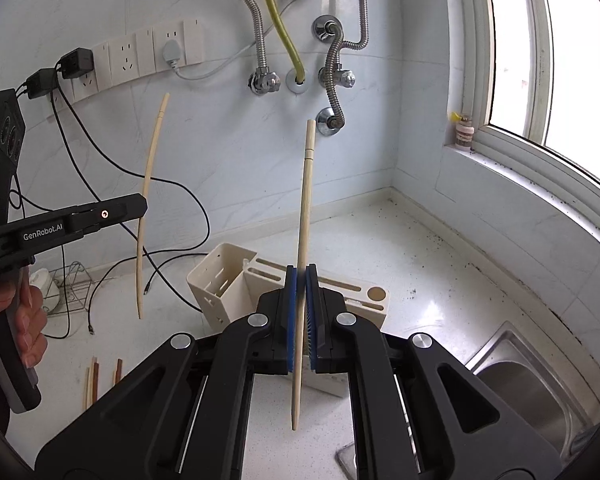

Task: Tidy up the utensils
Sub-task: 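Lift the chopstick with the right gripper and carry it over the cream holder, then lower the chopstick into the holder and open the right gripper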

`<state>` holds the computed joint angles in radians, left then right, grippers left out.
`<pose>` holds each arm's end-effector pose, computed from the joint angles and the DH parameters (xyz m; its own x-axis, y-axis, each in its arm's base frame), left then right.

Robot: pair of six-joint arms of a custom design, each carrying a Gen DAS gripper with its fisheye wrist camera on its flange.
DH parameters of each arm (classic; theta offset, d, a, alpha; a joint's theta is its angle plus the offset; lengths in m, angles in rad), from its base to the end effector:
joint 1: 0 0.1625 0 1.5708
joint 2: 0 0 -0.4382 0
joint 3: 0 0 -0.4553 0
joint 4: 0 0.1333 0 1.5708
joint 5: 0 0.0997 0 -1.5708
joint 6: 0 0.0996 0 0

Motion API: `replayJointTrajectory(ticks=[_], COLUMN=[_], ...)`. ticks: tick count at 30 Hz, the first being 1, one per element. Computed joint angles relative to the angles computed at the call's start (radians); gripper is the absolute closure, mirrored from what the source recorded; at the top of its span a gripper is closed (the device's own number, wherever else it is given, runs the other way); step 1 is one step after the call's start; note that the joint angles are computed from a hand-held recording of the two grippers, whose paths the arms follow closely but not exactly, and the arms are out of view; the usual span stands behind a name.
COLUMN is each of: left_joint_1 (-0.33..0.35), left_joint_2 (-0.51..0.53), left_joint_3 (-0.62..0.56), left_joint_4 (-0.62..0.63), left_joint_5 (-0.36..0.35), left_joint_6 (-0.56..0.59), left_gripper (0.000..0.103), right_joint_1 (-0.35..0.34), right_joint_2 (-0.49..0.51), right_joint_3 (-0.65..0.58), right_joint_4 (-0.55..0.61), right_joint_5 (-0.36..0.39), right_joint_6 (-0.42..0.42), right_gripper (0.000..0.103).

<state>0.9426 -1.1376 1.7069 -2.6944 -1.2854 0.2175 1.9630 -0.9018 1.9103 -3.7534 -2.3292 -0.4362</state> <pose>-0.2823 -0.6632 0.2860 -0.7353 0.5820 -0.3473 0.6742 0.5759 -0.4623 0.2967 -0.5479 0.1851 -0.7654 0.1290 0.6305 -0.5197 0.4540 -0.7237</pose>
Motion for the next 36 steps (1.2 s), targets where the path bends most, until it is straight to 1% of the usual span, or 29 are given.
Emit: replayJointTrajectory(ticks=[5, 11, 15, 18, 19, 21, 22, 24, 26, 28, 31, 34, 36], left_joint_1=[0.003, 0.004, 0.01, 0.014, 0.018, 0.03, 0.03, 0.032, 0.035, 0.037, 0.041, 0.043, 0.049], left_joint_2=[0.033, 0.067, 0.084, 0.094, 0.098, 0.103, 0.106, 0.113, 0.119, 0.124, 0.136, 0.152, 0.161], left_joint_3=[-0.019, -0.038, -0.041, -0.038, -0.036, -0.034, -0.029, -0.03, -0.031, -0.032, -0.038, -0.041, -0.048], left_joint_4=[-0.043, -0.08, -0.139, -0.185, -0.209, -0.239, -0.259, -0.271, -0.279, -0.29, -0.3, -0.321, -0.32], left_joint_5=[-0.009, -0.015, -0.027, -0.022, -0.035, -0.09, -0.093, -0.098, -0.102, -0.102, -0.1, -0.078, -0.081], left_joint_6=[-0.001, 0.014, 0.025, 0.031, 0.037, 0.06, 0.078, 0.097, 0.095, 0.095, 0.092, 0.097, 0.084], left_gripper=[0.099, 0.099, 0.099, 0.099, 0.099, 0.099, 0.099, 0.099, 0.099, 0.099, 0.099, 0.099, 0.099], right_joint_1=[-0.01, -0.029, -0.045, -0.055, -0.059, -0.065, -0.068, -0.071, -0.076, -0.08, -0.085, -0.096, -0.103], right_joint_2=[0.001, -0.005, -0.001, 0.013, 0.018, 0.032, 0.04, 0.056, 0.057, 0.059, 0.07, 0.077, 0.087], right_joint_3=[-0.01, -0.008, -0.006, -0.008, -0.009, -0.013, -0.014, -0.024, -0.024, -0.021, -0.023, -0.023, -0.027], right_joint_4=[-0.044, -0.096, -0.147, -0.208, -0.226, -0.259, -0.275, -0.294, -0.266, -0.273, -0.311, -0.332, -0.35], right_joint_5=[0.034, 0.107, 0.162, 0.197, 0.205, 0.215, 0.22, 0.214, 0.211, 0.224, 0.239, 0.253, 0.256], right_joint_6=[-0.038, -0.065, -0.093, -0.131, -0.14, -0.159, -0.172, -0.2, -0.192, -0.197, -0.225, -0.241, -0.26], right_gripper=[0.099, 0.099, 0.099, 0.099, 0.099, 0.099, 0.099, 0.099, 0.099, 0.099, 0.099, 0.099, 0.099])
